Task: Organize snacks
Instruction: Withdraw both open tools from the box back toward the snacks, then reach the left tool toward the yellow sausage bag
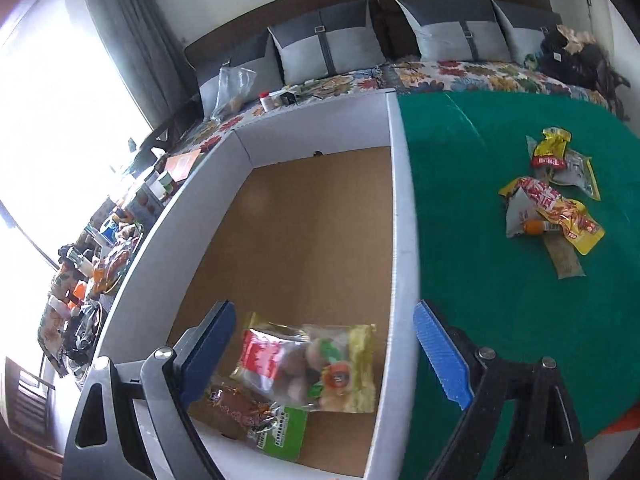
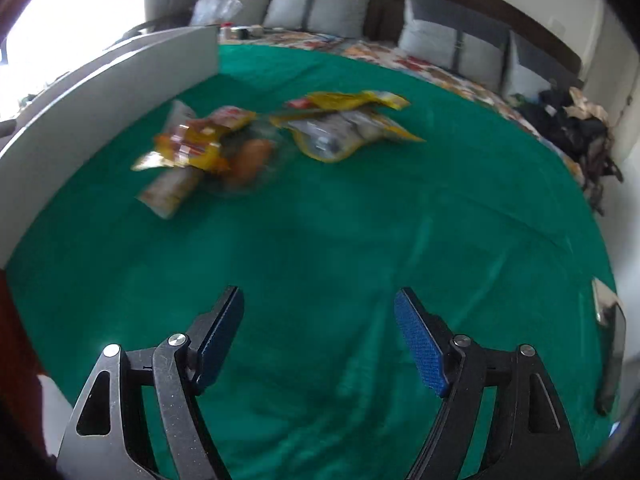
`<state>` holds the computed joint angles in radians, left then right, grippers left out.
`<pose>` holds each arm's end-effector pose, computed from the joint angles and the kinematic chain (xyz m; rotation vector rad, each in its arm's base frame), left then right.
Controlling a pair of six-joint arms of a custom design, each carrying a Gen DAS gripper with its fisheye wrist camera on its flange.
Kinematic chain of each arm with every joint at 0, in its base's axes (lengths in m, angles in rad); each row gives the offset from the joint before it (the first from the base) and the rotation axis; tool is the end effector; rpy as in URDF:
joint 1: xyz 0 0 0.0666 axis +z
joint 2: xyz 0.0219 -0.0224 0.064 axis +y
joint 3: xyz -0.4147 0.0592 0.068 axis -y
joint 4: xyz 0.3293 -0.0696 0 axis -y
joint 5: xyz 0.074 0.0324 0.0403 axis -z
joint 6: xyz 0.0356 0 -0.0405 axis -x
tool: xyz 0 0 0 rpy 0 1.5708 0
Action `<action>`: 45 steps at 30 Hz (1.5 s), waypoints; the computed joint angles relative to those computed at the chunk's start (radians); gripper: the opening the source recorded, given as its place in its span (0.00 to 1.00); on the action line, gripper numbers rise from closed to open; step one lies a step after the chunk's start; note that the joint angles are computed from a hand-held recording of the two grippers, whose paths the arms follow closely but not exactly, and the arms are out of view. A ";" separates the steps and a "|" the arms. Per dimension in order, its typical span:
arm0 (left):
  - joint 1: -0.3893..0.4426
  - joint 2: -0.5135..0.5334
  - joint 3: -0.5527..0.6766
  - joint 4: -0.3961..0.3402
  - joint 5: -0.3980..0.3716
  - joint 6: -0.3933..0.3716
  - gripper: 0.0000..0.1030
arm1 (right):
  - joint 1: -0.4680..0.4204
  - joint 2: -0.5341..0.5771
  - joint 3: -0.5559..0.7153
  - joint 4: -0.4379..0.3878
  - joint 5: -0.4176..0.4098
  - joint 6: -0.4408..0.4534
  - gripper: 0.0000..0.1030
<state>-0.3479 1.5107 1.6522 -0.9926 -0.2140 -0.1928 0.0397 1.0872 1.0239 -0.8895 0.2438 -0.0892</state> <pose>0.4372 -0.1509 0.5131 0.5481 2.3413 0.1873 0.2808 0.0022 0.4199 0.1596 2.4960 -0.2542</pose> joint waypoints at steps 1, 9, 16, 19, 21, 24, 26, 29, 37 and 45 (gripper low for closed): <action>-0.008 0.011 0.011 -0.017 0.011 0.014 0.87 | -0.057 -0.022 -0.024 0.006 -0.006 0.015 0.78; -0.089 0.032 0.038 -0.063 -0.027 0.100 0.87 | -0.305 -0.003 -0.038 0.090 -0.063 0.055 0.78; -0.118 -0.049 -0.048 0.093 -0.184 0.117 0.87 | -0.386 0.046 -0.007 0.092 -0.166 0.009 0.88; -0.174 -0.139 -0.140 0.318 -0.333 0.062 0.91 | -0.385 0.047 -0.007 0.090 -0.167 0.006 0.91; -0.212 -0.185 -0.171 0.393 -0.315 0.070 1.00 | -0.384 0.045 -0.013 0.092 -0.161 0.007 0.91; -0.281 -0.217 -0.195 0.408 -0.241 0.098 1.00 | -0.385 0.044 -0.013 0.092 -0.161 0.007 0.91; -0.333 -0.203 -0.186 0.338 -0.181 0.136 1.00 | -0.385 0.045 -0.013 0.092 -0.162 0.007 0.91; -0.391 -0.151 -0.191 0.236 -0.092 0.205 1.00 | -0.385 0.045 -0.013 0.092 -0.162 0.007 0.91; -0.423 -0.004 -0.230 0.132 -0.052 0.227 1.00 | -0.386 0.044 -0.013 0.091 -0.163 0.008 0.91; -0.352 -0.008 -0.257 0.094 0.034 0.352 1.00 | -0.386 0.045 -0.015 0.093 -0.163 0.006 0.91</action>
